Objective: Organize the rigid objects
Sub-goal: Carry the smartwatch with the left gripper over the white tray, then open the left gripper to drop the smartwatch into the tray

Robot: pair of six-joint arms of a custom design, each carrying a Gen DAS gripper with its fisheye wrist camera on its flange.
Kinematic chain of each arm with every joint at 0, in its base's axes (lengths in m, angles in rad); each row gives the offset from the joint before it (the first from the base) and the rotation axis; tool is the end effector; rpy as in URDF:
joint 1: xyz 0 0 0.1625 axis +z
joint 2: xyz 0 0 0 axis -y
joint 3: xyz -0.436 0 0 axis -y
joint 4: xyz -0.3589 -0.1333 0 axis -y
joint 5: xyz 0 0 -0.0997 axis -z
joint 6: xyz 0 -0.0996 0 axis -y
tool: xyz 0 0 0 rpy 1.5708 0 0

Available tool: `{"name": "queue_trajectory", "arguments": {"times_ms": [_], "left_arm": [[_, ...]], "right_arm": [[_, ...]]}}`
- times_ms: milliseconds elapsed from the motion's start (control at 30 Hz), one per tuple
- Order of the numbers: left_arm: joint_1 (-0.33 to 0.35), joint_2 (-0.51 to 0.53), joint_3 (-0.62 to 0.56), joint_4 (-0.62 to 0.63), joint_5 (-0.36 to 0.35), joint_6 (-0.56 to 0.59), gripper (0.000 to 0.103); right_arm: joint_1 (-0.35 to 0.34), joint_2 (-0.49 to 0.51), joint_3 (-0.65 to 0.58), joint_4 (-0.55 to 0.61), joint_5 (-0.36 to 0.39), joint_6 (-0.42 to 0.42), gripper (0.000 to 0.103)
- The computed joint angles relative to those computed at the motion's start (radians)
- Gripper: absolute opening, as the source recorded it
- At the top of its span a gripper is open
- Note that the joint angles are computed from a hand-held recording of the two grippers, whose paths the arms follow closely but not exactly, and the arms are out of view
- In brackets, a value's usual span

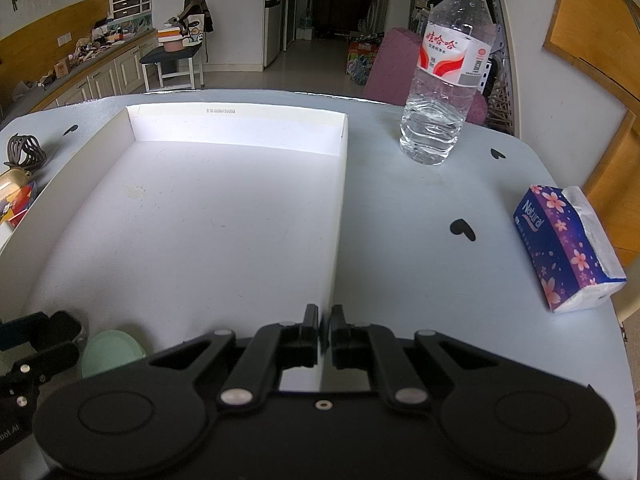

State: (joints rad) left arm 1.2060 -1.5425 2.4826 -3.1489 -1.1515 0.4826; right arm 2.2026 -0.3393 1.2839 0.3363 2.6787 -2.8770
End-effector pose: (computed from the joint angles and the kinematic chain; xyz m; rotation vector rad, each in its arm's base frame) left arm 0.0346 -0.3967 0.2948 0.8937 2.4217 -0.8168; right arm 0.3538 -0.4086 -0.0543 0.1982 -2.1126 0.8445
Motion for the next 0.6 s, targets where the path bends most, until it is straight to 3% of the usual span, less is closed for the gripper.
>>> {"name": "queue_trajectory", "arguments": {"times_ms": [600], "left_arm": [[-0.005,-0.007,0.001,0.014,0.003,-0.015,0.046]], "right_arm": [[0.001,0.001,-0.001,0.002,0.001,0.001,0.006]]}}
